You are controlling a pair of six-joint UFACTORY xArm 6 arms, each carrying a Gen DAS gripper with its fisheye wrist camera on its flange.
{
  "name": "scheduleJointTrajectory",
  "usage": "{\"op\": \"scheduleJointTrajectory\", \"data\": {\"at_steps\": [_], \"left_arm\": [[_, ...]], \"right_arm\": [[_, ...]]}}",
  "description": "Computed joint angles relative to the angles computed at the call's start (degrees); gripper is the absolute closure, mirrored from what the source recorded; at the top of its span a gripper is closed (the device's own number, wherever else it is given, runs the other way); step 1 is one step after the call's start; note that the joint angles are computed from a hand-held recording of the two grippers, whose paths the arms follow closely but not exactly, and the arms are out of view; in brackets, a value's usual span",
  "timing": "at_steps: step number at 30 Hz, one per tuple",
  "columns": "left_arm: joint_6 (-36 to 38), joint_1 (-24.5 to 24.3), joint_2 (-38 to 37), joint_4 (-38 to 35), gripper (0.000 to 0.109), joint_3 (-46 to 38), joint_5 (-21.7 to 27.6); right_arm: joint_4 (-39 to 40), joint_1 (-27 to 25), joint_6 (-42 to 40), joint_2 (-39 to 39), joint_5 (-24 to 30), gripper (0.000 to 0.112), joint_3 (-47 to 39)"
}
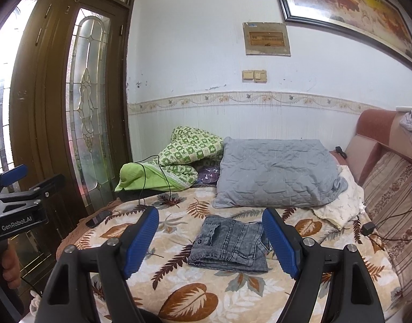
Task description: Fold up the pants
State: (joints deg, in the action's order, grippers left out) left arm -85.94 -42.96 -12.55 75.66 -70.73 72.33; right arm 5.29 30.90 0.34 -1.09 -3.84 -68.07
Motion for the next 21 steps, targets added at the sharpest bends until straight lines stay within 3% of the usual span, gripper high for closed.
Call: {"op": "scheduleJointTrajectory", "data": {"at_steps": [14,21], "left_arm": [[0.6,0.4,0.4,-0.1,0.006,-0.5,-0.6],[2.2,2.0,2.5,-2.2,0.006,-2.0,-1.8]], "right_arm": [[-1.5,-0.5,1.5,-0.1,0.3,0.030,-0.1],[10.5,0.3,-8.5,1.9,1.2,0.030,-1.7]]}}
